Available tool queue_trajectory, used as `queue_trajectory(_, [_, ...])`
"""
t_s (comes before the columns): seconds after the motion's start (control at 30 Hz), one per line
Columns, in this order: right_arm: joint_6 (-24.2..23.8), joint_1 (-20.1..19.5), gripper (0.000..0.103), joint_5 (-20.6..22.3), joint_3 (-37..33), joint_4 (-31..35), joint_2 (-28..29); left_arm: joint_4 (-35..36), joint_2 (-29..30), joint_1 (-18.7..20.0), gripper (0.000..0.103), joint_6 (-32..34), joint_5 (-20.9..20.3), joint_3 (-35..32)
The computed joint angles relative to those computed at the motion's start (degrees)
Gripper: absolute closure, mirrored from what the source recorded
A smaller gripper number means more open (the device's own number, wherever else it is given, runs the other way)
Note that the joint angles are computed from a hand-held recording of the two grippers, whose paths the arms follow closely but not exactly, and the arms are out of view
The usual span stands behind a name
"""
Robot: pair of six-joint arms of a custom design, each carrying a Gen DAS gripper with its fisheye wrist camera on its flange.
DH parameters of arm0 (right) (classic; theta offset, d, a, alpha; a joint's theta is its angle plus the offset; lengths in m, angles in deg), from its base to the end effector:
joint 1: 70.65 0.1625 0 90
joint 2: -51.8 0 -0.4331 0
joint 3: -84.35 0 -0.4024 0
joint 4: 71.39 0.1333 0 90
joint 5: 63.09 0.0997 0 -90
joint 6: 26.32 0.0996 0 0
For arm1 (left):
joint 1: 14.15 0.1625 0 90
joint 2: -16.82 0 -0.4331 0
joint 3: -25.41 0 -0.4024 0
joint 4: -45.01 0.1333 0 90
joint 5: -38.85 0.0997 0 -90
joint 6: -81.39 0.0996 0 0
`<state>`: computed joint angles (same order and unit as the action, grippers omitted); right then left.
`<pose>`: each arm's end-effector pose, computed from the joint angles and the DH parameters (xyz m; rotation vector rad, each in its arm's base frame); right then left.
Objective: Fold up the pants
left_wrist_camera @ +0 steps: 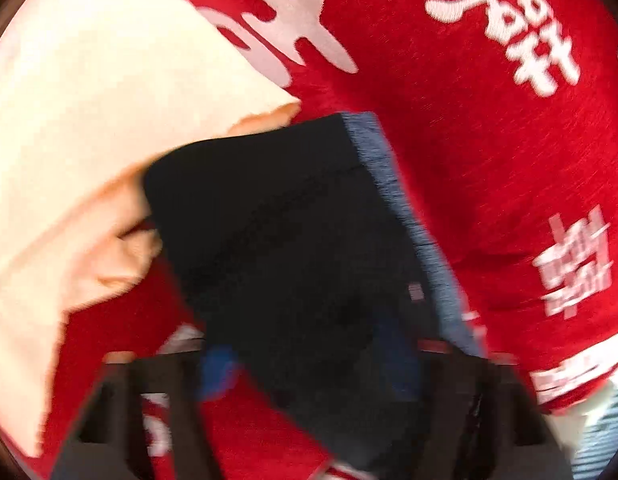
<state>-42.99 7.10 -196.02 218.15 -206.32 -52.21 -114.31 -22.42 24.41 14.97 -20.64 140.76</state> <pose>-0.0123 -0.3654 0.3384 -0.0321 -2.3567 0.0718 -0.2927 -0.4685 -0.0512 -0.3103 2.6973 -0.5511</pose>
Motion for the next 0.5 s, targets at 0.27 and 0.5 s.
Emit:
queue_trajectory(0.27, [8.8,3.3,0.018,12.1,-13.1,12.4,3.6,18.6,3.3,-7.6,0.072,9.2,11.5,-7.4])
queue_trajectory(0.5, [12.3,9.1,0.017,21.8,-31.3,23.8,21.2,23.4,6.5,-12.0,0.072,17.1,17.2,-10.6])
